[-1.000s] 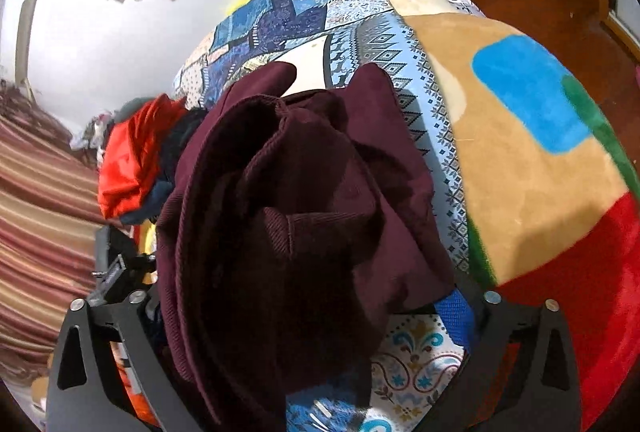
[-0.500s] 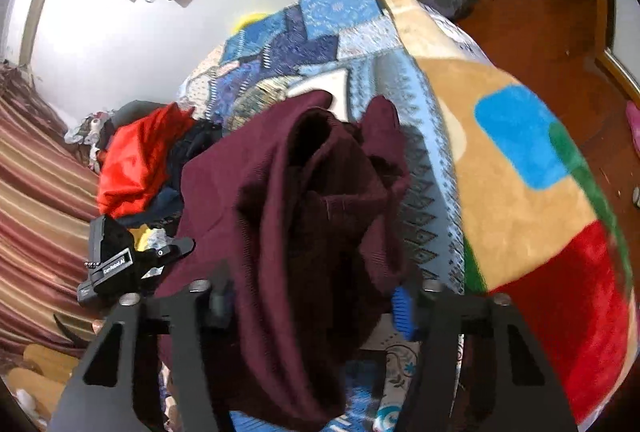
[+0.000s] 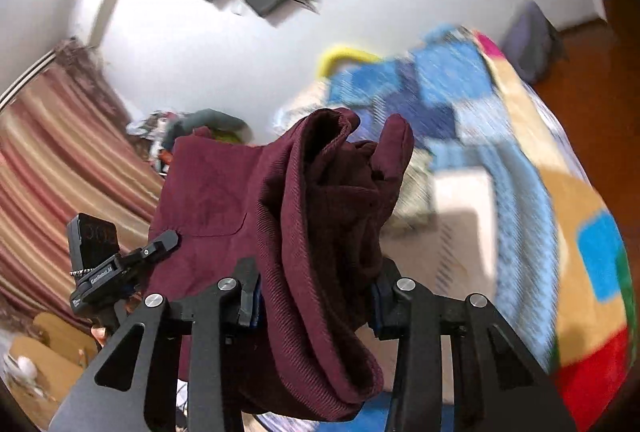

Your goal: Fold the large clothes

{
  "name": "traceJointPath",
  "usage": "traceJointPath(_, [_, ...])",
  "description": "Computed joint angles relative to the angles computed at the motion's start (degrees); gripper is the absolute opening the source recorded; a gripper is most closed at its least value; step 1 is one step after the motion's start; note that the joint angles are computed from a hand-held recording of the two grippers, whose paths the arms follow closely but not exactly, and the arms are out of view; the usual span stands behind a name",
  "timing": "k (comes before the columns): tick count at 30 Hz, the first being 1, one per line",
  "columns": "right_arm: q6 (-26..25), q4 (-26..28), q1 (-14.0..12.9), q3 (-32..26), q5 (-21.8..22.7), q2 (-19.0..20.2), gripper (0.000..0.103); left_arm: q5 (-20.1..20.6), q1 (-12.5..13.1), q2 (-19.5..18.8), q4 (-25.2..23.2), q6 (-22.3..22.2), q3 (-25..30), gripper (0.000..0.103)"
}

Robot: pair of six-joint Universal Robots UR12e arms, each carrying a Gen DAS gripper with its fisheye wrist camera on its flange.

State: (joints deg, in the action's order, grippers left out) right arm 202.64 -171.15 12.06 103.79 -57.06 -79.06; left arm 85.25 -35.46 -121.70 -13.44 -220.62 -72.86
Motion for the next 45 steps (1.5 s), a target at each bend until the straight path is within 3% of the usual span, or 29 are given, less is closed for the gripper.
traceJointPath(7, [-1.98, -1.45, 5.73, -12.15, -1.65, 7.45, 0.035, 3.38, 4.43, 5.54, 3.09, 3.96, -4.69, 0.034])
traceJointPath(14, [-2.62, -1.74, 9.45, -24.56, -2.43, 17.19, 0.034, 4.47, 10.14, 6.51, 2.92, 4.63, -5.36, 0.034])
traceJointPath(17, [-3.27, 0.52, 10.46, -29.36, -3.3, 21.54, 0.034, 5.73, 12.06, 5.63, -0.35, 5.14, -5.33, 0.037])
traceJointPath(19, [-4.05, 5.35, 11.12, -32.53, -4.13, 24.39, 0.035, 6.62, 13.05, 4.88, -4.99, 4.4, -5.18, 0.039])
traceJointPath(21, [-5.75, 12.2, 11.91, -35.45, -6.5, 27.1, 0.035, 9.08, 13.84, 3.01, -12.13, 3.88, -3.66, 0.051])
traceJointPath(23, [-6.19, 13.62, 12.15, -35.95, -7.38, 28.52, 0.039, 11.46, 13.9, 1.63, -14.38, 4.26, -3.07, 0.057])
traceJointPath(27, [-8.73, 11.38, 12.31, -34.06, -9.65, 27.63, 0.045, 15.4, 13.17, 1.31, -11.9, 6.02, -4.17, 0.069])
traceJointPath(30, [-8.27, 14.54, 12.19, -34.5, -8.82, 26.93, 0.049, 19.68, 12.02, 1.4, -14.8, 7.09, -3.08, 0.073])
traceJointPath(33, [-6.51, 17.44, 12.02, -34.28, -8.45, 26.1, 0.052, 24.57, 10.84, 1.95, -17.76, 6.35, -2.46, 0.074])
traceJointPath(37, [-4.78, 18.25, 12.55, -32.41, -13.47, 23.99, 0.052, 27.67, 9.12, 3.83, -19.28, 5.49, -3.55, 0.074])
traceJointPath(39, [-5.29, 15.81, 12.73, -29.99, -16.08, 21.92, 0.052, 29.28, 7.84, 5.05, -18.55, 6.05, -4.45, 0.074])
traceJointPath(45, [-8.03, 7.54, 12.82, -23.43, -17.34, 16.03, 0.052, 35.42, 3.39, 8.25, -13.48, 8.55, -6.62, 0.074])
